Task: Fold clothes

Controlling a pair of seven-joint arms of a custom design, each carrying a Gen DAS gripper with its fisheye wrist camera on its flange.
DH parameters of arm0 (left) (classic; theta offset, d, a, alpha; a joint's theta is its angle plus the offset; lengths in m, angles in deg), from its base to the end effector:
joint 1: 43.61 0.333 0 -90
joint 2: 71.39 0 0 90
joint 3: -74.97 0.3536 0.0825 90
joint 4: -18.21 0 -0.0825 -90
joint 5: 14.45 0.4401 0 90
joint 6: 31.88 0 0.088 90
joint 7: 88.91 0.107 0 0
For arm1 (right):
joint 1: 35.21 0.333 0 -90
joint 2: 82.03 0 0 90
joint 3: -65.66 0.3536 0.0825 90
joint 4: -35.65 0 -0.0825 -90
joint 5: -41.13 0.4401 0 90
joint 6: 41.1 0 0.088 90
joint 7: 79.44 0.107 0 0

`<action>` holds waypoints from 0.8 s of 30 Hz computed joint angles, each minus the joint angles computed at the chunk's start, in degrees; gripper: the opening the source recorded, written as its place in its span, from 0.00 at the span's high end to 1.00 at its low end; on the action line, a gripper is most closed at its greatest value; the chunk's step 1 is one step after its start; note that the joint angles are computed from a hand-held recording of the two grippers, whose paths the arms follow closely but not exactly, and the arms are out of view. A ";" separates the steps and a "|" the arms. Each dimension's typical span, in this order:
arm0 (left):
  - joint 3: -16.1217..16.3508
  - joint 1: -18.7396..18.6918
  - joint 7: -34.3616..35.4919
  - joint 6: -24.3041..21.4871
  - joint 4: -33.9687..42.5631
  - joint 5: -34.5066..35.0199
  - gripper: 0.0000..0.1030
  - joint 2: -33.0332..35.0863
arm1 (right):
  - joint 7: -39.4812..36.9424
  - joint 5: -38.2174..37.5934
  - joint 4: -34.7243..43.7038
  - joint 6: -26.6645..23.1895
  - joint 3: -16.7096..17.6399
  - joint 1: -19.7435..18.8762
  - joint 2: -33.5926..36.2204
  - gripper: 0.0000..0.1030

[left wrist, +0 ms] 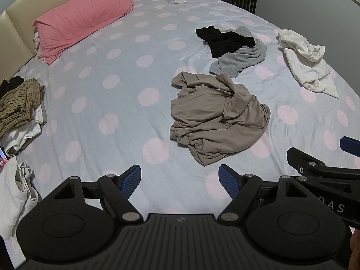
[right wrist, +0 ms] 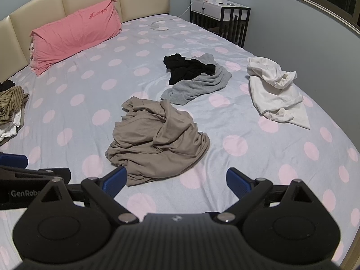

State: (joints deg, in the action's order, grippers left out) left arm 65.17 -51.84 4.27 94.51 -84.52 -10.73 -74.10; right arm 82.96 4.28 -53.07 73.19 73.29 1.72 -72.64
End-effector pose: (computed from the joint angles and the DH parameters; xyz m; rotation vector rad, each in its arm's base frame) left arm 0.6086 -0.1982 0.6376 -1.5336 2.3089 -0.4551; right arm 0.5313 0.4610 0.6220 -1.5656 2.1333 -0.7101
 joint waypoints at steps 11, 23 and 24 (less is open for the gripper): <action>-0.30 -0.28 0.42 0.96 0.38 0.75 0.27 0.65 | 0.24 0.10 -0.41 0.24 -0.16 -0.25 -0.08 0.07; -0.33 -0.13 2.37 4.29 0.00 0.17 0.27 3.02 | 0.88 -0.76 -3.71 4.03 -0.50 -1.45 -1.06 0.07; -0.32 -0.05 2.60 4.83 -0.12 0.08 0.27 3.32 | 1.01 -1.30 -4.27 4.95 -0.57 -1.68 -1.18 0.07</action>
State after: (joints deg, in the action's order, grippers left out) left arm 64.85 -51.89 6.87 99.34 -84.65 -10.65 -70.78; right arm 83.97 2.98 -57.34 78.14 72.72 0.05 -73.82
